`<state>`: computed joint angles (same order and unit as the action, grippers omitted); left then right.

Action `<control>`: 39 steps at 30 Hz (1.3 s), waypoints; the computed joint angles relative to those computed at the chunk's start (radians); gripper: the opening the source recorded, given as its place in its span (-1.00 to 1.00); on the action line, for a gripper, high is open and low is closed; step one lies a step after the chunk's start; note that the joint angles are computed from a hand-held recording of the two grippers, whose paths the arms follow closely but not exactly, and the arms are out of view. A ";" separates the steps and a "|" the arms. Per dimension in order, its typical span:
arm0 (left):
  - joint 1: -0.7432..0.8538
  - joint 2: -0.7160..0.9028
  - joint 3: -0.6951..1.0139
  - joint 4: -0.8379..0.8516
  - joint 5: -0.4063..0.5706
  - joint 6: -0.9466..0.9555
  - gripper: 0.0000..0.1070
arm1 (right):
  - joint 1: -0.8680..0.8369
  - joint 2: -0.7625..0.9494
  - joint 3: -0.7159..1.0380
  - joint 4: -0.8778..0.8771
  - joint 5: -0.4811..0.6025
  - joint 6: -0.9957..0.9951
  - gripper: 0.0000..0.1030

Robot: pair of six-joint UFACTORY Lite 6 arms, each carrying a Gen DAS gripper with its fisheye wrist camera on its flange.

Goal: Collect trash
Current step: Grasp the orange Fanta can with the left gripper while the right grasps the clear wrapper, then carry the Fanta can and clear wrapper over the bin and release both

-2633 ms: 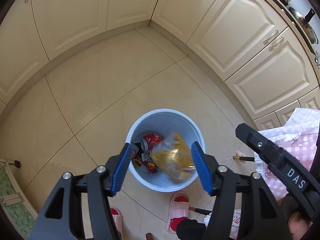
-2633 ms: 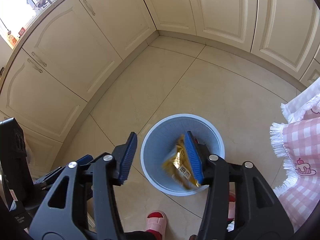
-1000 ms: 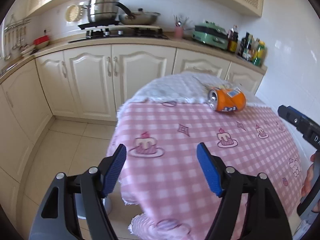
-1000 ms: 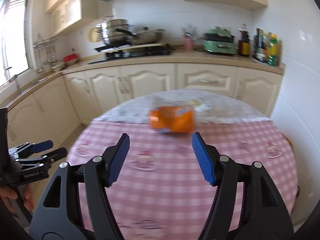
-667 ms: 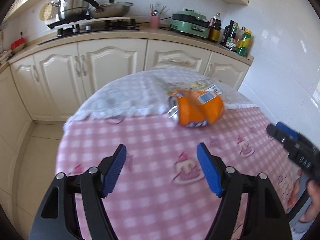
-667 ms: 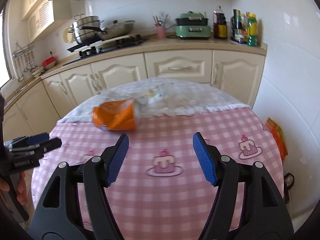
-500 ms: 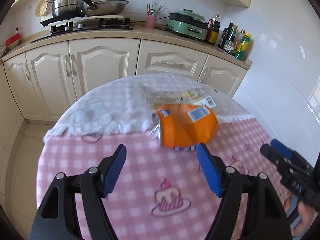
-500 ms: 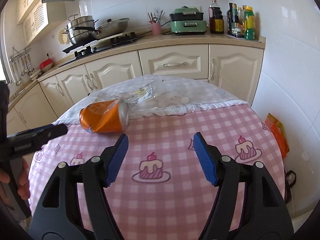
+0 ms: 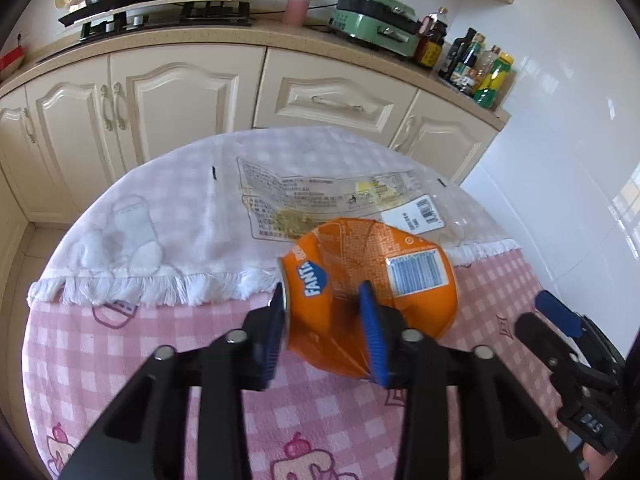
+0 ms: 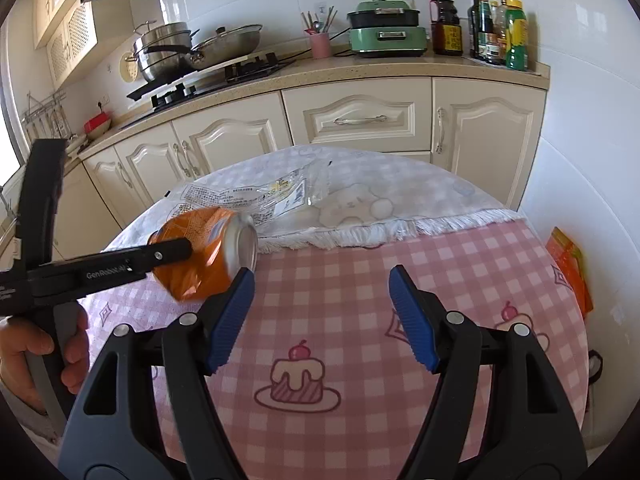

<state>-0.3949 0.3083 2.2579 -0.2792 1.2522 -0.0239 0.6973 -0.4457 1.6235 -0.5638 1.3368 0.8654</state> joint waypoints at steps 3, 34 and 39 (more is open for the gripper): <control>0.037 -0.068 -0.087 -0.056 -0.021 0.050 -0.45 | -0.082 0.036 0.029 0.090 -0.042 -0.078 0.35; 0.663 -0.258 -0.188 -0.341 -0.026 0.357 -0.50 | -0.493 0.343 0.206 0.518 -0.295 -0.260 -0.95; 0.824 -0.302 -0.213 -0.456 0.068 0.449 -0.50 | -0.206 0.356 0.350 0.287 -0.201 -0.087 -0.95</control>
